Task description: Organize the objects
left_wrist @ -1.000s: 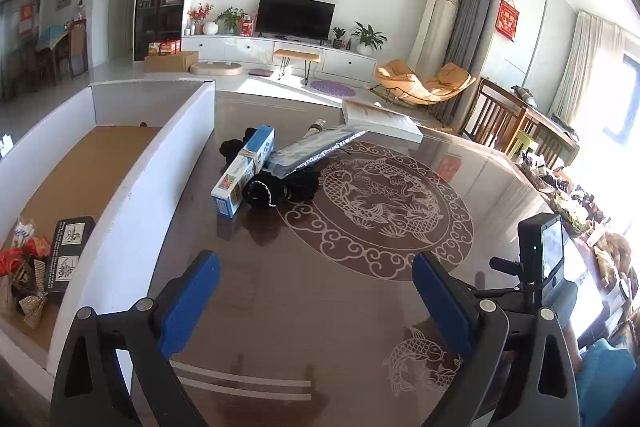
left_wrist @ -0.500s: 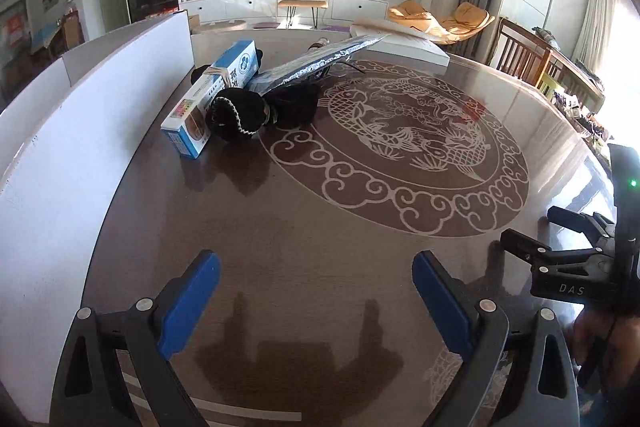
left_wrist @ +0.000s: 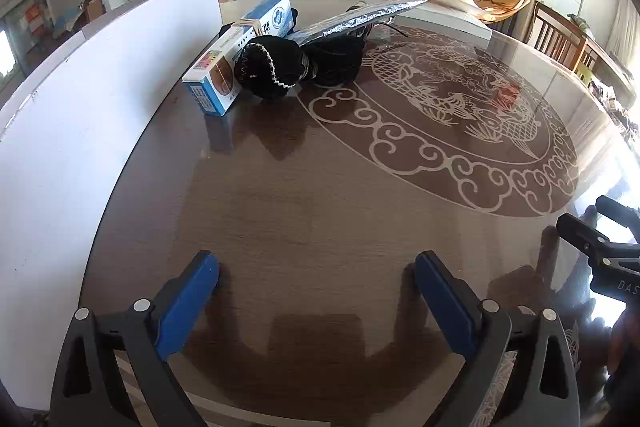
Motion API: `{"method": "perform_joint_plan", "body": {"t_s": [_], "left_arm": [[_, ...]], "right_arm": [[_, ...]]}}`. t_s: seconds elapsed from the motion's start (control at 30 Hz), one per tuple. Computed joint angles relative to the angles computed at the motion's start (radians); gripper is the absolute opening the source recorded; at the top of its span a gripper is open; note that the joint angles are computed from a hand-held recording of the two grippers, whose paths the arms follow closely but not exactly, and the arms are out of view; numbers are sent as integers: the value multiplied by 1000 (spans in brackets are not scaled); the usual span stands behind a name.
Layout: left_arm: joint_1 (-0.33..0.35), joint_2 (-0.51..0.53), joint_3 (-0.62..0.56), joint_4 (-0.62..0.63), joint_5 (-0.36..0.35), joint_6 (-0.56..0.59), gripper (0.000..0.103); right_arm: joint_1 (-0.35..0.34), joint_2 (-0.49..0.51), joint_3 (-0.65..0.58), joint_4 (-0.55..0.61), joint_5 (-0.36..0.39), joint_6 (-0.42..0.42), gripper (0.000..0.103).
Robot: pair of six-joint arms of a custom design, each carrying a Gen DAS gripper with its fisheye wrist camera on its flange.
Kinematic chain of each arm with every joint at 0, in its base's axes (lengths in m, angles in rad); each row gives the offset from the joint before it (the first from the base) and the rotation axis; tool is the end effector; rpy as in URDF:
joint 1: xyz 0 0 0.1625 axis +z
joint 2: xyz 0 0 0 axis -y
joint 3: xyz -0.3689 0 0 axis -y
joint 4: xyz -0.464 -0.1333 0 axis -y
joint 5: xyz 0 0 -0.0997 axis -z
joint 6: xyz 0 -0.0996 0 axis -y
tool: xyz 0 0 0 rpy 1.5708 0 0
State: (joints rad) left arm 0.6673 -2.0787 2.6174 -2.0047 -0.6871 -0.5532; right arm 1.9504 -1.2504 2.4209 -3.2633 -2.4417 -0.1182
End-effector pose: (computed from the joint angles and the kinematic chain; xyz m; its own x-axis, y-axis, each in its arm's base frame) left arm -0.1145 -0.3579 0.1735 -0.6904 0.1431 -0.7091 0.4918 0.8117 -0.3150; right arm 0.2070 -0.3647 0.0794 -0.6966 0.0198 0.7172 -0.4062 0.8131 -0.4170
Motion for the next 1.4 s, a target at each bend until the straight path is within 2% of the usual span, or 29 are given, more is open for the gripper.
{"method": "perform_joint_plan", "body": {"t_s": [1.4], "left_arm": [[8, 7, -12, 22, -9, -15, 103]], "right_arm": [[0, -1, 0, 1, 0, 0, 103]]}}
